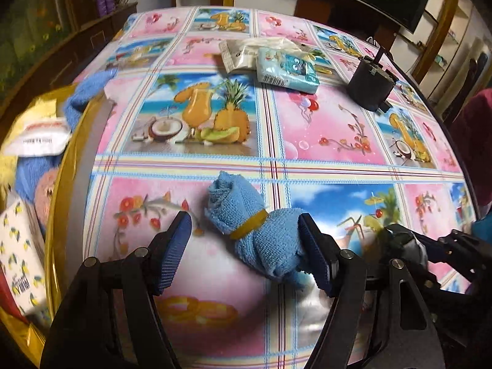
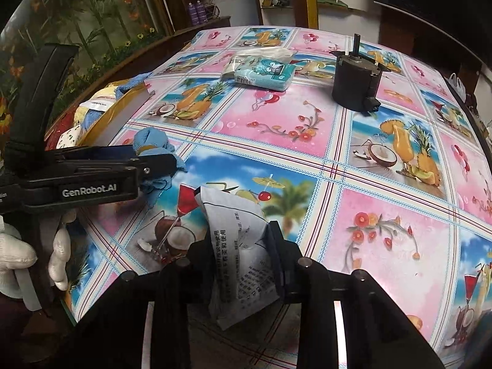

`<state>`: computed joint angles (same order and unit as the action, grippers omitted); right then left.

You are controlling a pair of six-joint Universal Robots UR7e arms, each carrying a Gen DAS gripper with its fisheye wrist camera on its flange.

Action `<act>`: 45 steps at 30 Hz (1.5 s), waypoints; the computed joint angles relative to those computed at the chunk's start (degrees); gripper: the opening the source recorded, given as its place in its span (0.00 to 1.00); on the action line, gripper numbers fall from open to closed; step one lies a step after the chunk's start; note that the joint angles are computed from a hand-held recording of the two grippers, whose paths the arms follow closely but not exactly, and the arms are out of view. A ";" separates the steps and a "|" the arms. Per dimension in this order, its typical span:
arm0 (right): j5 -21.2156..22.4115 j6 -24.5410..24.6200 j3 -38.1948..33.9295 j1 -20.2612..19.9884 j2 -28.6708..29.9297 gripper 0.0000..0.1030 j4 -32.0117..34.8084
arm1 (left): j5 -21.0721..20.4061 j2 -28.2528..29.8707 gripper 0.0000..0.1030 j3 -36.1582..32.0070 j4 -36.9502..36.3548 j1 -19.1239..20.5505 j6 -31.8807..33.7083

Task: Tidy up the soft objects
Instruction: 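Grasp the blue towel with the left gripper while the right gripper lifts the paper sheet, then carry the blue towel into the box with the left gripper while the right gripper drops the paper sheet there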

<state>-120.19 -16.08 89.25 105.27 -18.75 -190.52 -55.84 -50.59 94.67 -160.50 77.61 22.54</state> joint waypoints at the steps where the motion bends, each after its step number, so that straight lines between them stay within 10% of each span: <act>1: 0.10 0.06 0.03 -0.03 -0.02 0.29 -0.04 | -0.11 0.15 0.69 0.12 -0.71 0.00 0.59; 8: 0.08 0.71 0.34 -0.04 -0.05 0.29 -0.59 | -6.23 -1.41 0.37 -0.45 1.23 1.53 -1.09; 26: -0.18 1.88 -1.37 2.98 0.81 0.15 1.34 | -18.44 -15.41 0.37 9.08 -1.84 2.60 -1.79; 45: 5.03 -1.56 -16.90 9.76 8.01 0.15 13.10 | -21.38 -22.19 0.37 5.93 -5.36 11.30 -6.33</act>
